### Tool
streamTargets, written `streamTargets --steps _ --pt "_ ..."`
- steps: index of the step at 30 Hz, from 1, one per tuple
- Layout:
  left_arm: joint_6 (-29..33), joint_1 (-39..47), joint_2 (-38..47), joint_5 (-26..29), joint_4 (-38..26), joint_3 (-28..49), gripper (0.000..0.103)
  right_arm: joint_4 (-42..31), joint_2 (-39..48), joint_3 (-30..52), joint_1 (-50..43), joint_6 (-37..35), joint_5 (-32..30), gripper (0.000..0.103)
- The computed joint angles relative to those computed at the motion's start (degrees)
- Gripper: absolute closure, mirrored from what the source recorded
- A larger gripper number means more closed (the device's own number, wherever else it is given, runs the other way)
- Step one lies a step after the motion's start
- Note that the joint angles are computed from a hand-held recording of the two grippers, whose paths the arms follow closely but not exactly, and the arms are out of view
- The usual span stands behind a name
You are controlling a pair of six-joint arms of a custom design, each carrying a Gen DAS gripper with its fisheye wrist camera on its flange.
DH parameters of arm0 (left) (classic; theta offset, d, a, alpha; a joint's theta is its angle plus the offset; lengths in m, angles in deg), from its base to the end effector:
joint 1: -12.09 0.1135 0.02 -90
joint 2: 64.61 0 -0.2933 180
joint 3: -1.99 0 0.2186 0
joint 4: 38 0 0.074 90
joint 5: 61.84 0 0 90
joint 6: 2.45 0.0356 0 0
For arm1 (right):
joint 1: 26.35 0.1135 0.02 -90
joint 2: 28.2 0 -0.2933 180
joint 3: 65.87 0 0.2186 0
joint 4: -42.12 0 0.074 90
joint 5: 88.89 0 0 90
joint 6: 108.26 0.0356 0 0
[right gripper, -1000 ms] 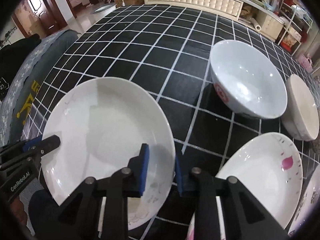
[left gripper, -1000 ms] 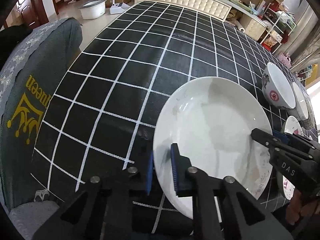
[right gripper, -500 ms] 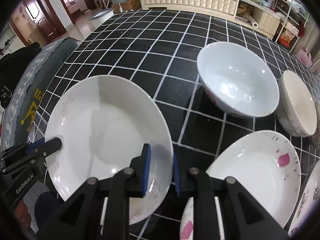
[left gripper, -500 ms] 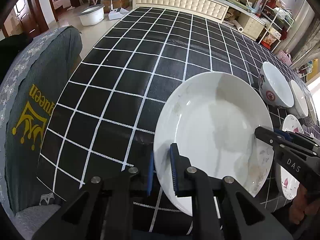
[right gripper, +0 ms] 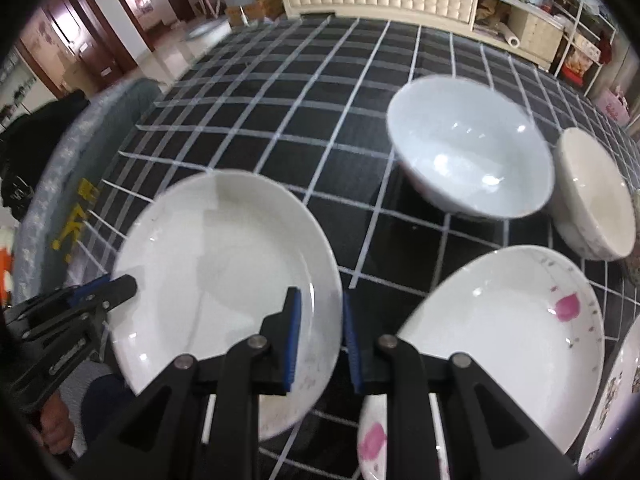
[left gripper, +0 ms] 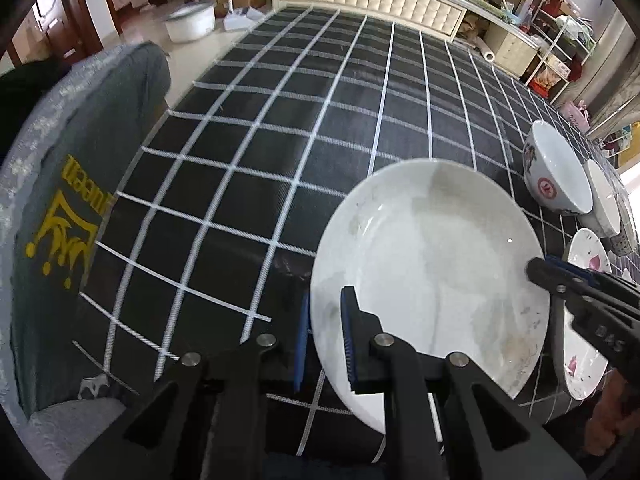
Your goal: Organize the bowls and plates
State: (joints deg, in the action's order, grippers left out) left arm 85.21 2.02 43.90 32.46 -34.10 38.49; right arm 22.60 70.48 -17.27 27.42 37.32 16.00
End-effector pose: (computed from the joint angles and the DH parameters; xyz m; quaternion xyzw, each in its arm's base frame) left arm 0.2176 -0.0413 0.0821 0.0732 0.9784 -0.0571 0.1846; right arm 0.1506 0.1901 0.1342 0.0384 0.9754 0.0695 0.2056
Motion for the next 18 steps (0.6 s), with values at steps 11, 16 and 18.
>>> streamTargets --steps 11,16,18 --pt "-8.71 -12.69 -18.84 -2.56 -10.71 -2.0 0.089 -9.63 -18.82 -8.85 4.83 8.68 6.09 0.078" --pt "-14.84 -24.67 -19.78 -4.2 -11.06 -1.35 0.089 -15.1 -26.95 -12.46 7.03 12.5 7.49 0.078" --pt "-16.85 -29.25 -20.01 -3.51 -10.32 -1.1 0.089 -17.1 -30.18 -14.24 7.51 14.05 7.61 0.078"
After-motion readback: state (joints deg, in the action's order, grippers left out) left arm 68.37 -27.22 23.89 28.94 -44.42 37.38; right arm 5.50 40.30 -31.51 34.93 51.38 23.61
